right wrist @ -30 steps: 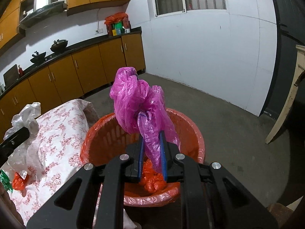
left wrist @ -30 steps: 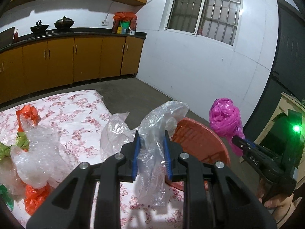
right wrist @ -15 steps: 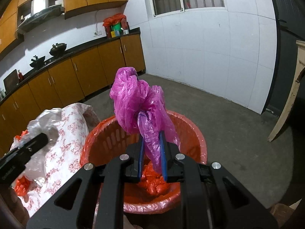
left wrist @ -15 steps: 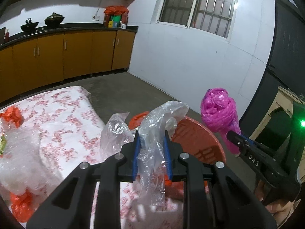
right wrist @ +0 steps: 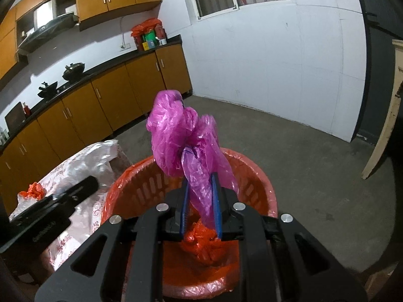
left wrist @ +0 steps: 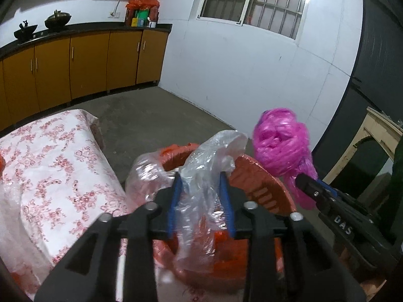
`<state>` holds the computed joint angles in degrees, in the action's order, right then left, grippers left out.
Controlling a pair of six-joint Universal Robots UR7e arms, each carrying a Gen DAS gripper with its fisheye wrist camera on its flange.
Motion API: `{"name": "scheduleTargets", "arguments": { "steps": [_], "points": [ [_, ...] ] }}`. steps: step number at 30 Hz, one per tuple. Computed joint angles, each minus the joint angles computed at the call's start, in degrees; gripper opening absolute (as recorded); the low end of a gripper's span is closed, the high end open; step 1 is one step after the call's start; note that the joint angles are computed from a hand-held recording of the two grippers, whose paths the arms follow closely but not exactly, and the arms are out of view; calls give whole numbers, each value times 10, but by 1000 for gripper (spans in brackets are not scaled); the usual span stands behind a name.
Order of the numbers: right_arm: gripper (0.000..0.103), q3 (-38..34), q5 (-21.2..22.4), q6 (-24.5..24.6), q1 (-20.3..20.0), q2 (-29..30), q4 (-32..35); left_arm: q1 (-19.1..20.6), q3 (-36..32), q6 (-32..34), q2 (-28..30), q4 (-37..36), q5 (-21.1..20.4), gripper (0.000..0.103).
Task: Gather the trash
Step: 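Open the right tool to drop the pink bag into the basket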
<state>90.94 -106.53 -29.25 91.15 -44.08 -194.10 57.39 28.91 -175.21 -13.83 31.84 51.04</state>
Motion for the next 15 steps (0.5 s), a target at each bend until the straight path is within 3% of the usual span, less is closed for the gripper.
{"name": "scheduleTargets", "arguments": {
  "steps": [2,4,10,15],
  "points": [
    [44,3,8,-4,-2,-2,-3,3,-16,-5,8,10,-1,45],
    [52,11,10,-6,-4,-4,-16,5,-11,-12,5,12,-2,47],
    [62,25,-4,-4,-7,-10,-42,3,117,-19,-67,-66,-30,62],
    [65,37,-19,-25,0,-13,-76,-16,254,-10,-145,-156,-95,70]
  ]
}}
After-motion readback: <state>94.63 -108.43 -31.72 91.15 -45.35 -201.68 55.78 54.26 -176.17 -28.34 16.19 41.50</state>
